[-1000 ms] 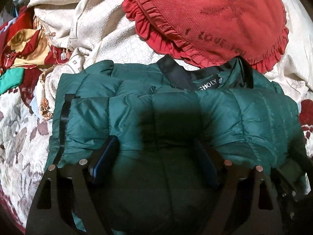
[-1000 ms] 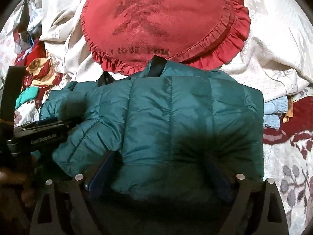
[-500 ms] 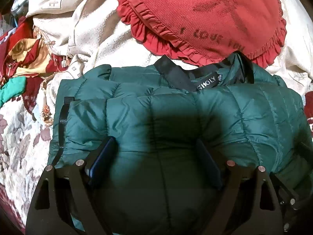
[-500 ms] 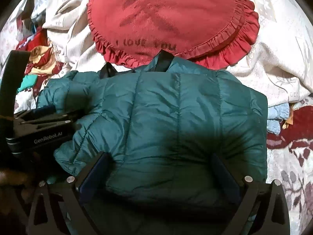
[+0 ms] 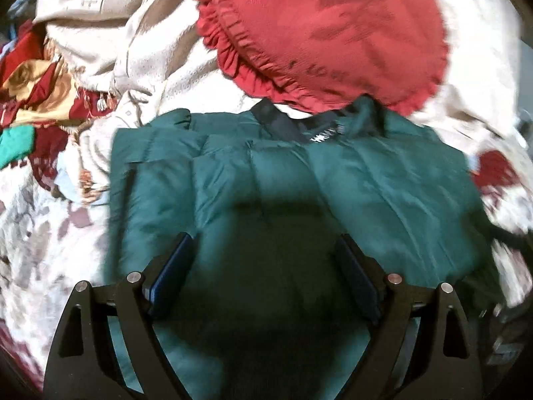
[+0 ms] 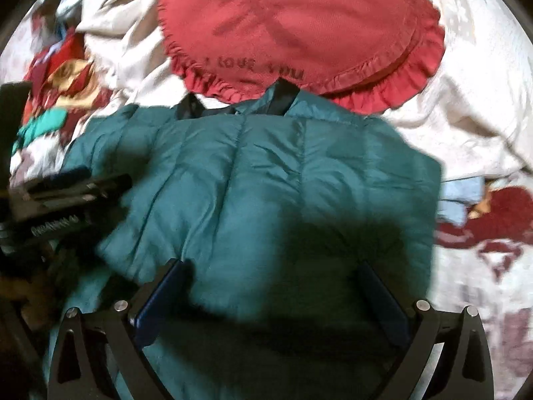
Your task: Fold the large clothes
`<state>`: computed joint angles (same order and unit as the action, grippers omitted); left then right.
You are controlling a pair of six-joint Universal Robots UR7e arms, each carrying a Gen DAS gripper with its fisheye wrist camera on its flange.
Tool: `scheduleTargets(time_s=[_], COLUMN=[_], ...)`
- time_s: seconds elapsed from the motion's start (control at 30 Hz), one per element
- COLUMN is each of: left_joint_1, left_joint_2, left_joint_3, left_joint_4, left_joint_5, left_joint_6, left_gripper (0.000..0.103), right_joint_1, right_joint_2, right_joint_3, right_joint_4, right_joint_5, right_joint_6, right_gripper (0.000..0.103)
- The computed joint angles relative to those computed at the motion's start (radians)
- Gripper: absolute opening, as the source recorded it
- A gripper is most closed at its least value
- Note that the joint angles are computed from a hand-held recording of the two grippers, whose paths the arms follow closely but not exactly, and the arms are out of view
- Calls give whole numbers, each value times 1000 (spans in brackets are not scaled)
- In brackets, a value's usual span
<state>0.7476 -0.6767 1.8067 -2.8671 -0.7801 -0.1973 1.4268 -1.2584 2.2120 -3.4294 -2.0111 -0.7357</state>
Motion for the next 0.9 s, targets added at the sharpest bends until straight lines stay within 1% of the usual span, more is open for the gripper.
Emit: scheduleTargets(time_s=[0.03, 0.07, 0.1, 0.17, 0.2, 0.23, 0.27, 0.3, 0.33, 0.37, 0.4, 0.43, 0.47, 0.5, 0.57, 0.6, 0.67, 0.7, 0.73, 0.83, 0.87, 0.9], left_joint_1=[-15, -28, -46, -63, -67, -65, -58, -41, -30, -28, -30, -34, -37, -36, -34, -31, -31, -25, -23, -7, -8, -8], left_joint_2=[-48, -80, -124, -196, -233, -281, -310, -344, -364, -377, -396, -411, -440, -480, -537, -570, -608, -627, -638, -660, -664, -667], left_joint_3=[40, 71, 115, 184, 220, 272, 303, 330, 344, 359, 390, 414, 452, 490, 537, 566, 602, 622, 632, 659, 665, 672], left_joint_4=[36, 64, 99, 151, 173, 186, 204, 263, 325, 376, 408, 399, 357, 322, 294, 267, 239, 204, 184, 111, 97, 76], left_joint_5=[6, 25, 60, 85, 83, 65, 43, 2, -13, -8, 7, 11, 1, -21, -44, -59, -74, -94, -114, -179, -197, -223], left_joint_6=[14, 17, 17, -6, -26, -55, -76, -114, -148, -175, -193, -196, -190, -197, -221, -228, -242, -240, -242, -231, -232, -226], left_gripper=[87, 87, 87, 87, 87, 87, 87, 87, 87, 87, 87, 87, 87, 87, 87, 87, 87, 87, 87, 87, 87, 87], right_joint_1=[0, 1, 2, -10, -26, -46, -65, -83, -97, -110, -123, -140, -161, -197, -262, -285, -371, -439, -491, -589, -621, -676], right_joint_2=[-49, -93, -126, -202, -259, -317, -365, -395, -415, -427, -430, -429, -442, -489, -594, -635, -767, -848, -899, -974, -996, -1031], right_joint_3=[45, 85, 114, 168, 203, 232, 252, 266, 277, 286, 295, 310, 320, 331, 363, 375, 399, 409, 413, 427, 427, 420], right_joint_4=[-8, -10, -5, 43, 92, 156, 224, 276, 320, 352, 370, 355, 362, 400, 420, 431, 520, 603, 666, 778, 813, 889], right_joint_5=[22, 21, 10, 6, 14, 29, 38, 33, 10, -14, -54, -90, -97, -62, 35, 68, 188, 273, 328, 403, 443, 511], right_joint_6=[-33, -64, -86, -115, -122, -124, -130, -139, -147, -157, -165, -172, -168, -152, -145, -146, -147, -150, -154, -149, -146, -140], right_gripper=[102, 102, 102, 102, 102, 102, 102, 102, 102, 102, 102, 102, 102, 102, 102, 102, 102, 102, 102, 102, 102, 102])
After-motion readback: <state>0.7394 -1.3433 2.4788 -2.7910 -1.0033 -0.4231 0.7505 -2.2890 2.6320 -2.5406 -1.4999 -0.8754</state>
